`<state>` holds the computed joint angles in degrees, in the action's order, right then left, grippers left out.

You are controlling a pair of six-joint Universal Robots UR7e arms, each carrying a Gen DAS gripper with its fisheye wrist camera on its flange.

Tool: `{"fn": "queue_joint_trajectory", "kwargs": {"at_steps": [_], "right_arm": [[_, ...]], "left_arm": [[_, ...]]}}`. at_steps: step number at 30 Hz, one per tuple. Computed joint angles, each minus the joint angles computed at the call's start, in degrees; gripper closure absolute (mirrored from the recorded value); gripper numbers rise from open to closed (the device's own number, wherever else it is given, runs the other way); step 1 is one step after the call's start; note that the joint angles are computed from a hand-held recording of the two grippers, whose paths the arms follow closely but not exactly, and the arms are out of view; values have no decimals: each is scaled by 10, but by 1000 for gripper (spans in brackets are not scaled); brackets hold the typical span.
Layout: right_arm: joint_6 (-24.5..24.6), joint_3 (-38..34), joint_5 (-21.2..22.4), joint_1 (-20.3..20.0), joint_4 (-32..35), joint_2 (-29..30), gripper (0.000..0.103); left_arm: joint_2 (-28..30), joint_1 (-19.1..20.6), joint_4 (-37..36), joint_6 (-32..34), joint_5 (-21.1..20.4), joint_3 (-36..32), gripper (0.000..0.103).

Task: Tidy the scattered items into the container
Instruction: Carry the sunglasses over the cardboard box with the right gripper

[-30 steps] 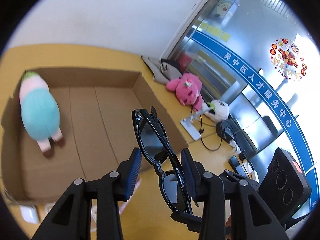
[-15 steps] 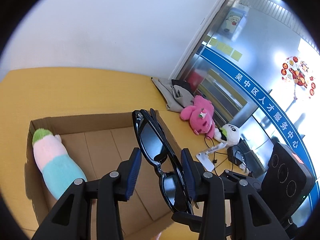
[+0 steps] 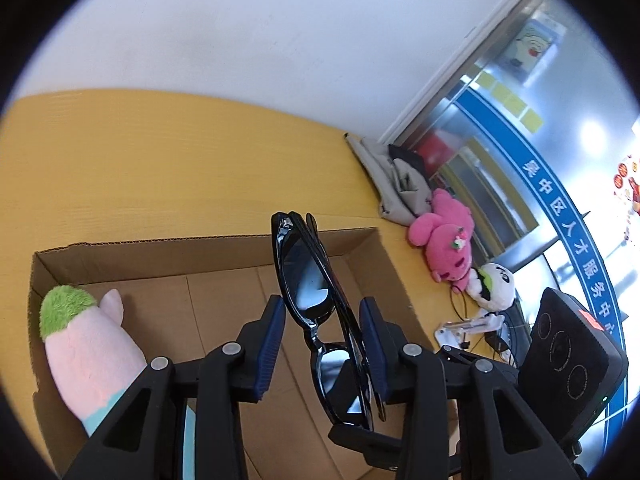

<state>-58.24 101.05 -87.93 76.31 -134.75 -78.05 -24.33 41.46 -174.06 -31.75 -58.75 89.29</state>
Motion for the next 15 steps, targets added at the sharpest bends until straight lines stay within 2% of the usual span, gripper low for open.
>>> {"fn": "queue_joint_trajectory", "kwargs": {"at_steps": [6,10,11,12,13,15], "right_arm": [[34,-62,-41,-10,22,87,42],[52,-92,-56,-20,44,122,42],[48,-100,-58,-22,59,130,77],[45,-100,-70,-21,54,135,85],[42,-96,-81,-21,42,138,82],[36,-97,-98,-20,38,145,82]], "left_arm": [[38,43,62,-25,-26,-57,69],[60,65,104,-55,-34,-84,70],[63,67,118,-62,-32,-91,72],[68,71,129,-67,-37,-97,76],[70,73,137,-72,-39,-99,91],[75,73,162,-86,-32,-108,94]]}}
